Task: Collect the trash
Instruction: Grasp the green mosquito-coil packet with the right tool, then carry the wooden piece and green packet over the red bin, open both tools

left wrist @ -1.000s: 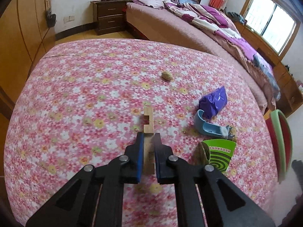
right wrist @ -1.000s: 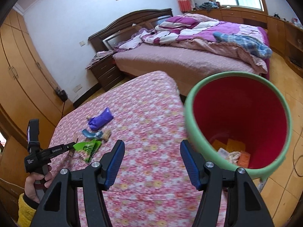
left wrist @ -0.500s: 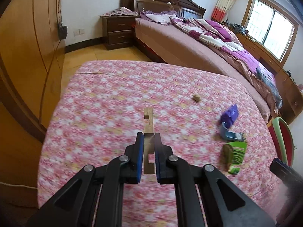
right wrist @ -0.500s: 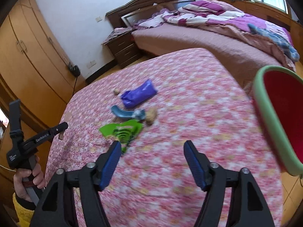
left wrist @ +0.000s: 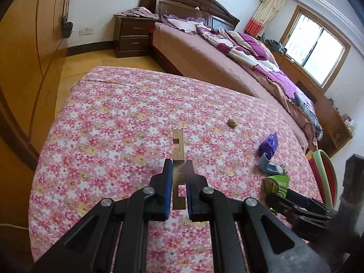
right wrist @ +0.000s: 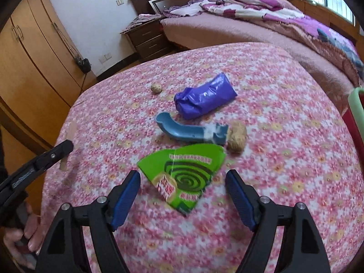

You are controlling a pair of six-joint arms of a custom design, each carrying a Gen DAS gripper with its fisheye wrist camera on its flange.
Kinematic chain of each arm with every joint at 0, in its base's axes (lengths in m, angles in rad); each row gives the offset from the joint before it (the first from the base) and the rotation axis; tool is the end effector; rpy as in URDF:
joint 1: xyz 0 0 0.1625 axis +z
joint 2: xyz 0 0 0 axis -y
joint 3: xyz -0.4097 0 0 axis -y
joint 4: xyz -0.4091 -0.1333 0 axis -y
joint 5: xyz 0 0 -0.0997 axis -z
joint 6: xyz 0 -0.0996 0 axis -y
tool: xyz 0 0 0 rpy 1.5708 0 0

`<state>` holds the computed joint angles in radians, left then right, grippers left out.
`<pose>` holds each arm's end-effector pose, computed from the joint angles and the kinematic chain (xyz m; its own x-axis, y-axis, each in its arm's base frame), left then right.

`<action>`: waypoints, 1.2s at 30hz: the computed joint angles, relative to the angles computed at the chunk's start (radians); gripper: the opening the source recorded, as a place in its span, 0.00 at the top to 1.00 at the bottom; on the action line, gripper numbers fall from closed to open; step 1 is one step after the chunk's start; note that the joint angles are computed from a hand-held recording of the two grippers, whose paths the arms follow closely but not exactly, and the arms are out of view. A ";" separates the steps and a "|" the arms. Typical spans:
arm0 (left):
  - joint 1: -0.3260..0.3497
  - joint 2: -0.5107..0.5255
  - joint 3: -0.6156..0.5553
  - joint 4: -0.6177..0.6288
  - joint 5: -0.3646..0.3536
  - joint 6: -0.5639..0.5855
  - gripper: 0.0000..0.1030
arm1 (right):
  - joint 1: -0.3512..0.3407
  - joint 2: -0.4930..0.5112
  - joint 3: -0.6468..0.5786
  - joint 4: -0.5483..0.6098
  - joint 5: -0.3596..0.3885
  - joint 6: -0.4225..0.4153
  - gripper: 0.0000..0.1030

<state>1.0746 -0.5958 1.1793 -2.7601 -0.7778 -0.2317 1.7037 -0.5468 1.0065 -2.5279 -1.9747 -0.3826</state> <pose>-0.2023 -0.8028 0.1663 -0.8784 -0.1881 -0.4393 0.1949 0.6984 -0.6887 0.2057 -0.8280 0.1611 -0.8251 -0.2658 0.4985 -0.4576 0.8320 -0.3137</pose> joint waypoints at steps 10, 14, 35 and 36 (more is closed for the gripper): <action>0.001 0.012 -0.009 0.008 -0.039 0.010 0.91 | 0.005 0.023 0.032 -0.170 -0.053 -0.062 0.44; -0.009 0.019 -0.010 0.004 -0.029 0.022 0.91 | -0.006 -0.013 0.064 -0.146 -0.018 -0.032 0.51; -0.100 -0.012 0.098 -0.009 -0.033 -0.062 0.91 | -0.070 -0.335 0.359 -0.202 0.150 0.081 0.52; -0.105 -0.011 0.097 -0.008 -0.035 -0.061 0.91 | -0.074 -0.352 0.372 -0.216 0.156 0.085 0.52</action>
